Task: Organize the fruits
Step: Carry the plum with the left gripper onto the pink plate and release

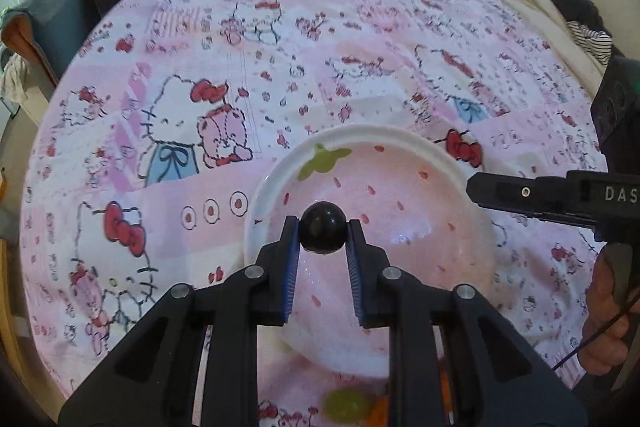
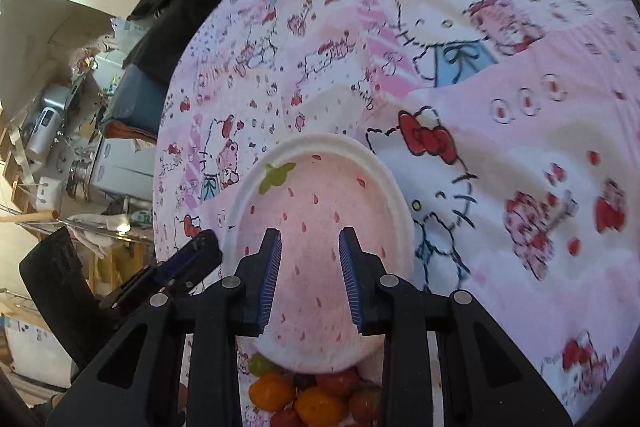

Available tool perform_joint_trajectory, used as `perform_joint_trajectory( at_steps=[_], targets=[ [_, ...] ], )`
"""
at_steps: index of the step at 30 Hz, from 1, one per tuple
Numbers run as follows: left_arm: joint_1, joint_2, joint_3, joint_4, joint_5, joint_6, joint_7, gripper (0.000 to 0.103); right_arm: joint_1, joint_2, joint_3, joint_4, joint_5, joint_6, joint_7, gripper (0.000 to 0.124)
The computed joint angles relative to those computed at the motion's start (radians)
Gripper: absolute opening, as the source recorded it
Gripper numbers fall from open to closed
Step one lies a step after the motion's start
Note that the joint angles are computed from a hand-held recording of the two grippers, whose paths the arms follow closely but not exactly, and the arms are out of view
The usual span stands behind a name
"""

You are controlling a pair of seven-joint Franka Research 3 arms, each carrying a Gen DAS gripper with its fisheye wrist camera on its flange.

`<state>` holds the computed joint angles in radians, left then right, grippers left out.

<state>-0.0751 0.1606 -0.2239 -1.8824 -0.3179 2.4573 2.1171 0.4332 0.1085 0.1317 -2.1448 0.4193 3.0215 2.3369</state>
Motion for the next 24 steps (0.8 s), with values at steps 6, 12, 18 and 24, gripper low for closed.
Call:
perform_joint_trajectory(
  at_steps=[6, 12, 18, 24],
  targets=[
    [-0.015, 0.074, -0.004, 0.060, 0.077, -0.017, -0.065, 0.020, -0.067, 0.075, 0.062, 0.074, 0.249, -0.032, -0.210, 0.035],
    [-0.011, 0.123, -0.020, 0.103, 0.105, -0.042, -0.100, 0.021, -0.055, 0.107, 0.038, 0.107, 0.229, -0.067, -0.200, 0.037],
    [-0.012, 0.136, -0.029, 0.114, 0.122, -0.037, -0.110, 0.022, -0.071, 0.087, 0.060, 0.095, 0.341, -0.033, -0.282, 0.069],
    [-0.003, 0.115, -0.031, 0.119, 0.119, -0.066, -0.122, 0.066, -0.020, -0.012, -0.016, 0.003, 0.164, -0.028, -0.124, 0.069]
  ],
)
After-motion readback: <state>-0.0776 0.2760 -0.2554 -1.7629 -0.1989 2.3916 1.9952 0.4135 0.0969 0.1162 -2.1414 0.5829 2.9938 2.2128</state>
